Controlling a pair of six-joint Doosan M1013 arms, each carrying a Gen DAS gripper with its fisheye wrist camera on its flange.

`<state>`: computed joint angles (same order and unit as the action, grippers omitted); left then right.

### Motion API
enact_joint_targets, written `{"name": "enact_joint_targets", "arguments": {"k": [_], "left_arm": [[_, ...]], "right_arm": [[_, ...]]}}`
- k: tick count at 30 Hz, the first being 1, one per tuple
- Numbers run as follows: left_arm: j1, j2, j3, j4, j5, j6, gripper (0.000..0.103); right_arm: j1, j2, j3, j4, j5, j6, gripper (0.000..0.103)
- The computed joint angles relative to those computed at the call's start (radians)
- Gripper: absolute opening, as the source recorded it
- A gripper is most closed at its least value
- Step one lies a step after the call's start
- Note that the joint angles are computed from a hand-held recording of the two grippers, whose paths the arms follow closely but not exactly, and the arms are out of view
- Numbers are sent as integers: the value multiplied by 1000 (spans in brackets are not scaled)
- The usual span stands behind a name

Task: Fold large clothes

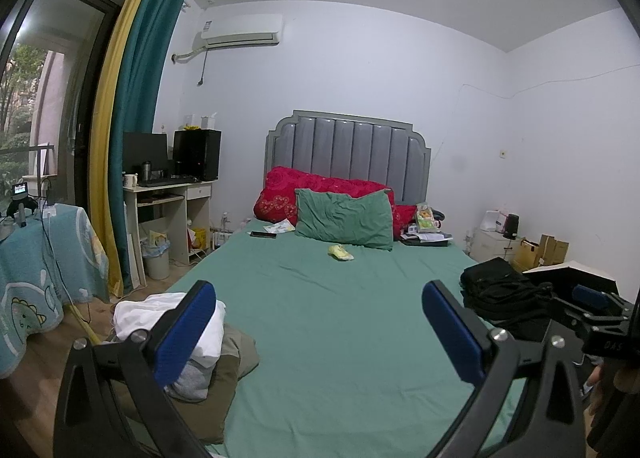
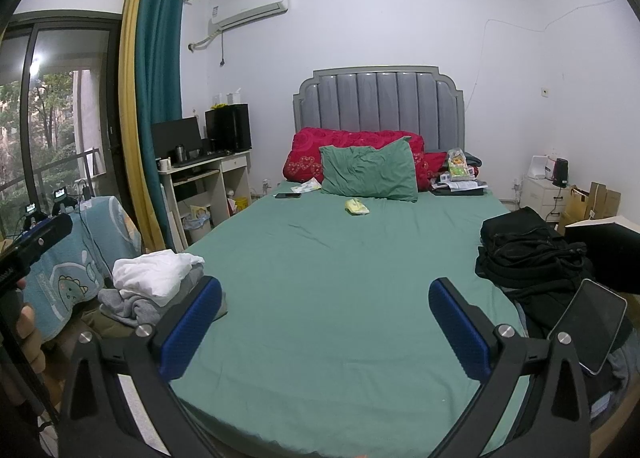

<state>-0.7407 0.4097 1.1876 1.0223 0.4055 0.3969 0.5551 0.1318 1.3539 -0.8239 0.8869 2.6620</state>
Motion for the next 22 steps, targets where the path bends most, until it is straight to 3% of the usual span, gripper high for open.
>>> {"name": "enact_joint_targets", "arguments": {"k": [22], "left_arm": [[-15, 11, -17, -7, 1, 10, 103]], "right_arm": [[-4, -1, -5, 8, 20, -12, 103]]}}
